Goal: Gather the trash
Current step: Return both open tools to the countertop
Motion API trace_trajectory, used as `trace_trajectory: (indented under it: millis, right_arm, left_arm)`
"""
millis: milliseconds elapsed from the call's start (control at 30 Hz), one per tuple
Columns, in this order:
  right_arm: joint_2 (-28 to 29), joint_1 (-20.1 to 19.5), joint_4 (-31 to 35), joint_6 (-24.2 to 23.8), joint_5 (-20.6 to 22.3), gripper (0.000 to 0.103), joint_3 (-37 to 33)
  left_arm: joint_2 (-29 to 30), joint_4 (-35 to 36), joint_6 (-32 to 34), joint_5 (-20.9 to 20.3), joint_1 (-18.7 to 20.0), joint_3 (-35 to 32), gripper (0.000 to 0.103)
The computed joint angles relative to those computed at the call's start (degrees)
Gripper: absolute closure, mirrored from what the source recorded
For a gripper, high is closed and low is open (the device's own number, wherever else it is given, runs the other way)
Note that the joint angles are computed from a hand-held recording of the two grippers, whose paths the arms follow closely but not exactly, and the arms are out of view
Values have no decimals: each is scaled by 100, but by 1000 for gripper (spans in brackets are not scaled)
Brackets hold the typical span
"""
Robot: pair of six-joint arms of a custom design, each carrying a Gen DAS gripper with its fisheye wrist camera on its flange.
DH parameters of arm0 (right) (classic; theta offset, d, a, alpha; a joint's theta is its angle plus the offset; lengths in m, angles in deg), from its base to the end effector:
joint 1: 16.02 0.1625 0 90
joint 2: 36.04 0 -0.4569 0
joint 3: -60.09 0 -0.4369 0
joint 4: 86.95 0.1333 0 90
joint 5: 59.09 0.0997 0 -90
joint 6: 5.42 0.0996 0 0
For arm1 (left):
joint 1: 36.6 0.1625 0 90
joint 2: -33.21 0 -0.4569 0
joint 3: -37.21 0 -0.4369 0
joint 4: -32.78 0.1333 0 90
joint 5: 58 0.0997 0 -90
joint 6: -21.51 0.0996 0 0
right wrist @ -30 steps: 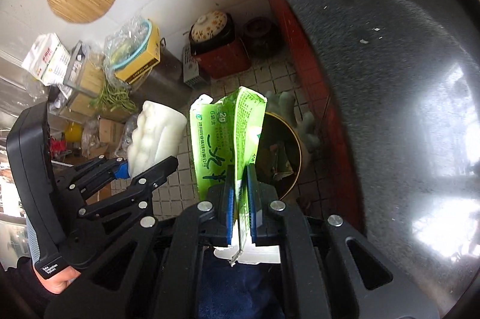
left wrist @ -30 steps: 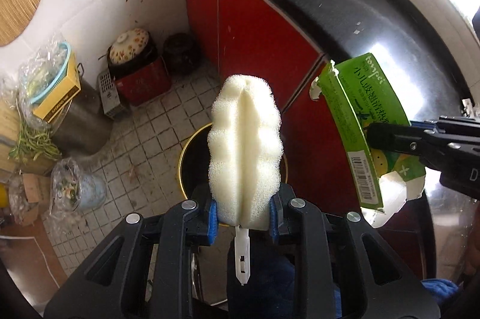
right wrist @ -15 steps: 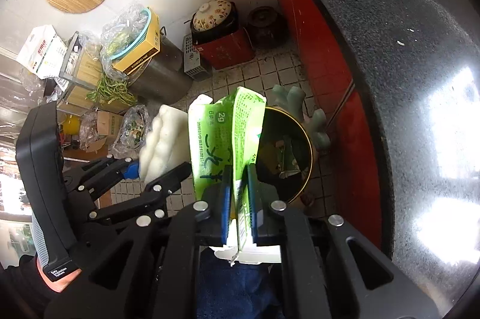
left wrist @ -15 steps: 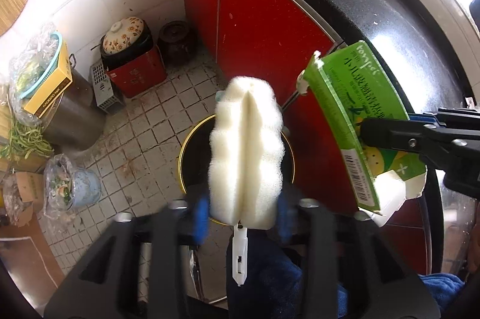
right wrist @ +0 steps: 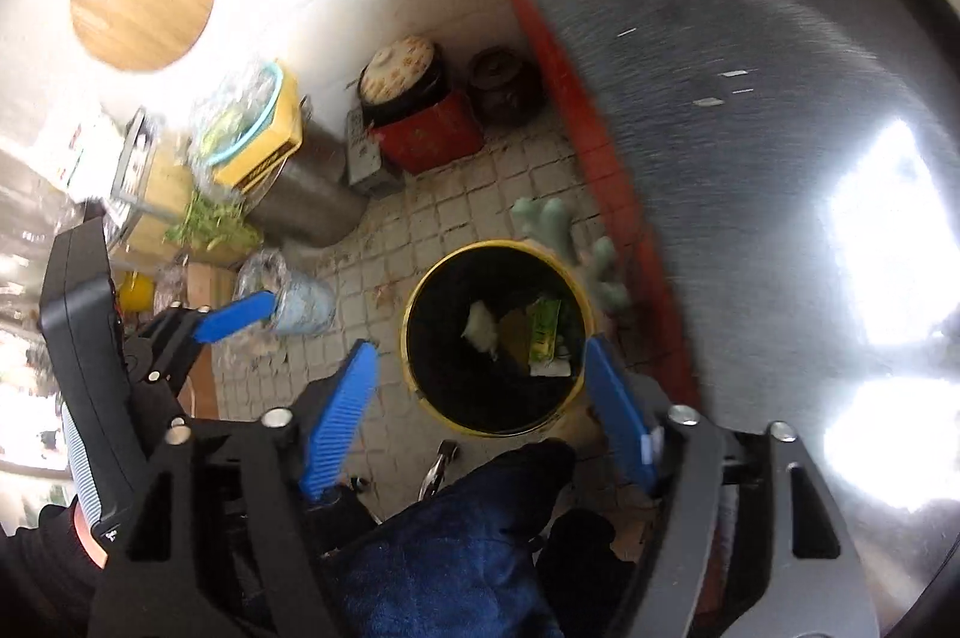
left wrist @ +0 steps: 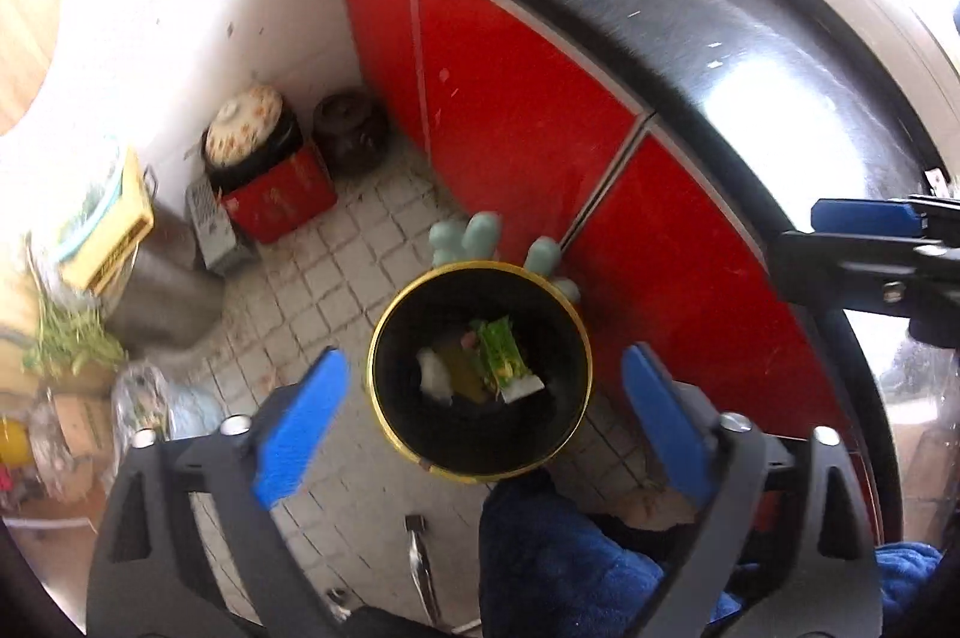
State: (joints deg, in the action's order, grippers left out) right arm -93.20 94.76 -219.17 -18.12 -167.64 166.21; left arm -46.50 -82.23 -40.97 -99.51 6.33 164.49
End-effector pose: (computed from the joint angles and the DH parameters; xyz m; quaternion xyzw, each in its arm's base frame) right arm 0.3159 -0.5460 0.1114 0.2928 -0.9407 -0.0465 0.1646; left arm -0.1829 -0.4540 0.1904 -0.0403 0.8969 -0.2261 0.3780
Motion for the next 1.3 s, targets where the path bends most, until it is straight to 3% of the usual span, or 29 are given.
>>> trace_trajectory:
  millis: [100, 267, 467, 633, 767, 900, 1100, 1300]
  right_arm:
    - [-455, -148, -310, 87, -169, 24, 131]
    - [-1385, -492, -946, 233, -698, 24, 430]
    - [-2840, -983, -1675, 730, -1571, 24, 984]
    - [-4031, -1455, -1935, 996, -2021, 24, 1452]
    - [-4777, -1818, -2115, 1064, -2258, 24, 1752]
    - [-5387, -2212, -2036, 1056, -2184, 24, 1981]
    - [-5715, -2643, -1924, 902, -1872, 24, 2035]
    - [-5676, -3099, -1909, 504, -1515, 24, 1852]
  left_arm:
    - [407, -504, 687, -14, -46, -271, 10]
    - [1488, -1655, 2512, -255, -176, -1058, 10]
    - [2883, -2564, 4628, -937, -463, -2300, 10]
    - [3740, -2873, 5652, -1592, -809, -3087, 10]
    - [4271, -2830, 6110, -2012, -1076, -3602, 10]
    - [4698, -2721, 6359, -2265, -1278, -4003, 10]
    - [5048, -2600, 6472, -2347, -1359, -4308, 10]
    - [5506, -2401, 6568, -2239, -1311, -4737, 10]
